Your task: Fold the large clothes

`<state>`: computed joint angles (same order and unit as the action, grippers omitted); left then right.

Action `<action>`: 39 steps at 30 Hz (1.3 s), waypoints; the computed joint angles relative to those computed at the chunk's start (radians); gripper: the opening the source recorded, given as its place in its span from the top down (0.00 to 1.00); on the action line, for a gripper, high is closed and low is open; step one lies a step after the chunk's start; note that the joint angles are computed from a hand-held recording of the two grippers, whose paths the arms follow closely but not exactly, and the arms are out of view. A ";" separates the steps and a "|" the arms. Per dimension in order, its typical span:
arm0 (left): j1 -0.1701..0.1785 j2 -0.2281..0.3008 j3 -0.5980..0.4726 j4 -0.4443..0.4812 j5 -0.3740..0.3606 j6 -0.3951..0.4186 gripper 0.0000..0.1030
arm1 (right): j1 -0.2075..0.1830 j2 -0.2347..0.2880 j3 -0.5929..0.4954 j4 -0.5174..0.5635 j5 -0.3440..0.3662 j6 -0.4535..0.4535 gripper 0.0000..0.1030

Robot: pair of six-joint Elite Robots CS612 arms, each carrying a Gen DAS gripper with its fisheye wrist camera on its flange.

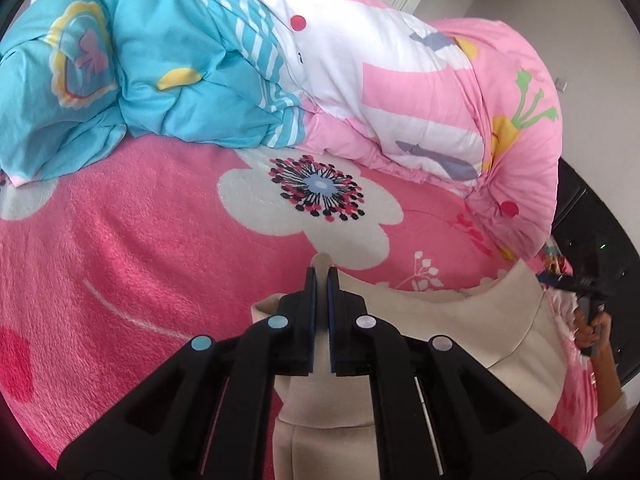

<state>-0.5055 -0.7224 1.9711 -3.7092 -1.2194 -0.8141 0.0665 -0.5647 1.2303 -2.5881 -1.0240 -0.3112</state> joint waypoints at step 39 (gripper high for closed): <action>-0.022 0.181 -0.174 -0.220 -0.159 -0.464 0.98 | 0.085 0.028 0.091 -0.354 -0.273 0.114 0.49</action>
